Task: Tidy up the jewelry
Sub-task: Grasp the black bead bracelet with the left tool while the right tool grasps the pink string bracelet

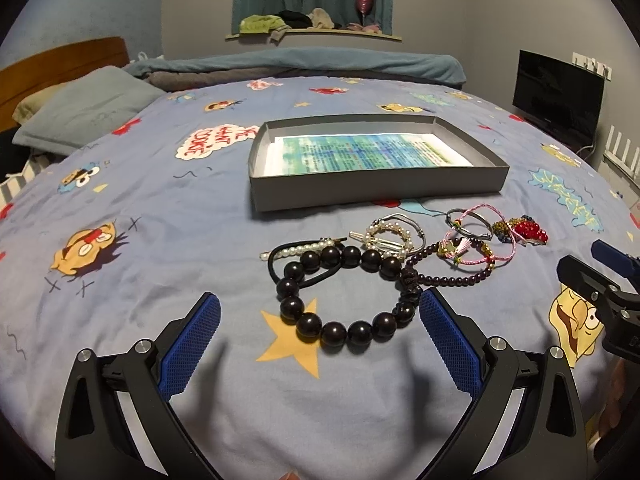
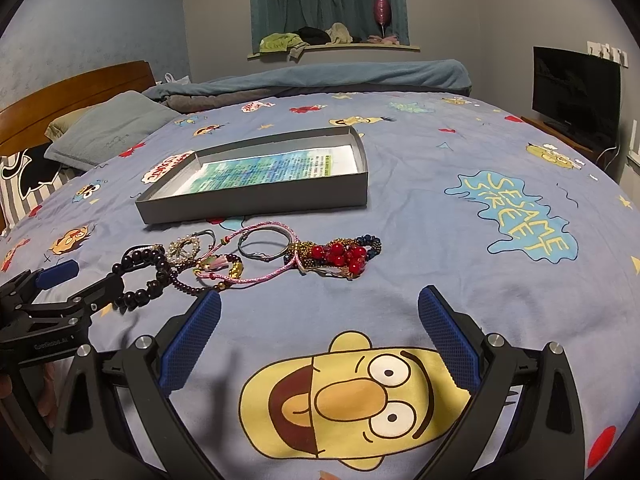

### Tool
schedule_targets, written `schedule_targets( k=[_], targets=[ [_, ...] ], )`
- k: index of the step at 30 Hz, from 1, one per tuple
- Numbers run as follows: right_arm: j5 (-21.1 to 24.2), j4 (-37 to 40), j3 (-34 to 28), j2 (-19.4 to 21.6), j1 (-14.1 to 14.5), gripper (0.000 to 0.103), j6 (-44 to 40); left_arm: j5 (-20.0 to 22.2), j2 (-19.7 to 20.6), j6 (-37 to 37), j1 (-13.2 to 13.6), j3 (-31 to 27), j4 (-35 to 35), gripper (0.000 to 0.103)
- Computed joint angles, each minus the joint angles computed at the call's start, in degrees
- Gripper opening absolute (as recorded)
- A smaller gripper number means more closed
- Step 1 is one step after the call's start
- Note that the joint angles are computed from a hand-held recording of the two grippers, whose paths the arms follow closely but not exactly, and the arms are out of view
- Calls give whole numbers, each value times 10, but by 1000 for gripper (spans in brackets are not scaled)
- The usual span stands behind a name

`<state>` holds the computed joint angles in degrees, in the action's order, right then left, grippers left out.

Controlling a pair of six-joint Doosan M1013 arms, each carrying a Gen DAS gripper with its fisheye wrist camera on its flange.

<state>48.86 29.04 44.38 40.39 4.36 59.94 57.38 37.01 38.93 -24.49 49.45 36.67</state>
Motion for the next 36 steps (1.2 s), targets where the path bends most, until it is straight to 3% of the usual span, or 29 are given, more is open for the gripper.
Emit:
schedule_targets(
  k=[6,13,20,24,29,32,36],
  targets=[
    [24,10,-33,20,-1,98,6,-34,-10,12,6,16,2,99],
    [36,20,-61,37,2,97,2,-21,-3,57,20,4,-34,99],
    [52,21,-75,46,7,75,-4,-46,-19,68,33,31,-74,94],
    [51,20,-85,51,10,63,-9,-64,-25,86,39,39,-109,67],
    [61,-1,-135,78,17,44,-7,-73,-21,126,36,34,-135,54],
    [83,-29,-170,98,23,39,13,-56,-13,153,37,21,-155,42],
    [119,-51,-217,124,27,32,31,-54,-10,161,38,19,-164,37]
  ],
)
